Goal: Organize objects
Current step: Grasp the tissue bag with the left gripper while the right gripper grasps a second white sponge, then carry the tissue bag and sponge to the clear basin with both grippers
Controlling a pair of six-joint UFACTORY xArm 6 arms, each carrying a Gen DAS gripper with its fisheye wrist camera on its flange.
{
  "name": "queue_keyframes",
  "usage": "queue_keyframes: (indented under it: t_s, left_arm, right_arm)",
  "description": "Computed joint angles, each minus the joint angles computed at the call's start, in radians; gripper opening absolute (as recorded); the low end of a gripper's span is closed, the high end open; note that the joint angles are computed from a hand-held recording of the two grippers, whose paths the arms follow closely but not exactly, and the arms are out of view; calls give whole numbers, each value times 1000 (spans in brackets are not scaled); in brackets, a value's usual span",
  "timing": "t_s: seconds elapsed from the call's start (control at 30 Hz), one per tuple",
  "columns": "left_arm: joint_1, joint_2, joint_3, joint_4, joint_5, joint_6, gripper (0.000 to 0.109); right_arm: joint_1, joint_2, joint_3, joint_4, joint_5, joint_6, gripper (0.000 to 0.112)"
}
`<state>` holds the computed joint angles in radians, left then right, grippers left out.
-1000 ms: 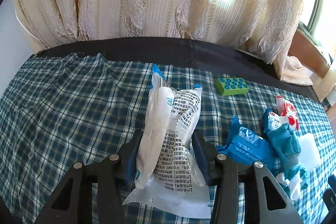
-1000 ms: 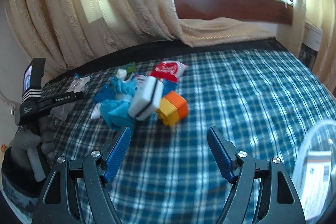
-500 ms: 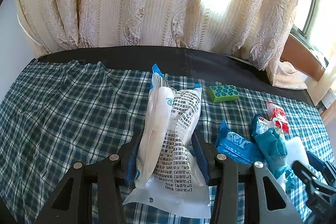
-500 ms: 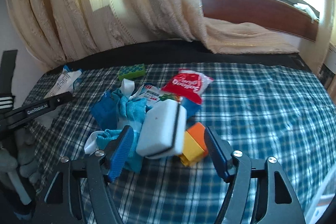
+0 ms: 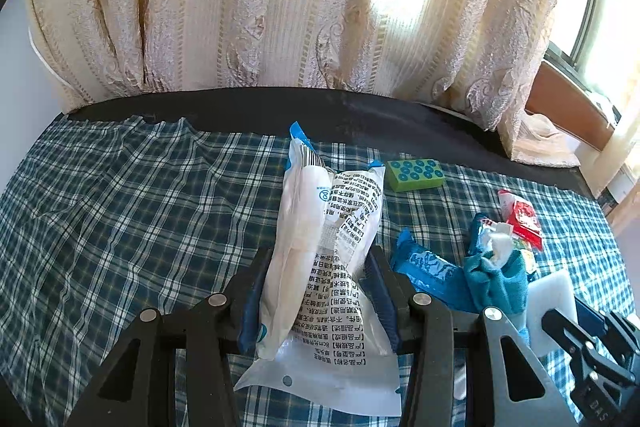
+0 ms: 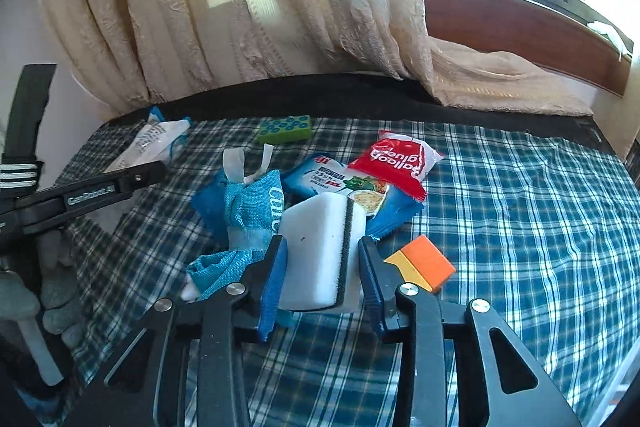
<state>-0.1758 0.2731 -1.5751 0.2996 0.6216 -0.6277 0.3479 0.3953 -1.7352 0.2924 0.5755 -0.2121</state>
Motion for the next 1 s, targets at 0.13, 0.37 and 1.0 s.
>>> queue_keyframes:
  t_s: [0.13, 0.37, 1.0]
  left_arm:
    - [-7, -13, 7, 1, -10, -1, 50]
    - [-23, -37, 19, 3, -29, 1, 50]
    - [-85, -96, 70, -30, -92, 74, 50]
  right_arm:
    - [0, -51, 64, 43, -14, -26, 36]
    - [-3, -154, 202, 95, -43, -38, 37]
    - [-55, -389, 470, 115, -148, 53, 37]
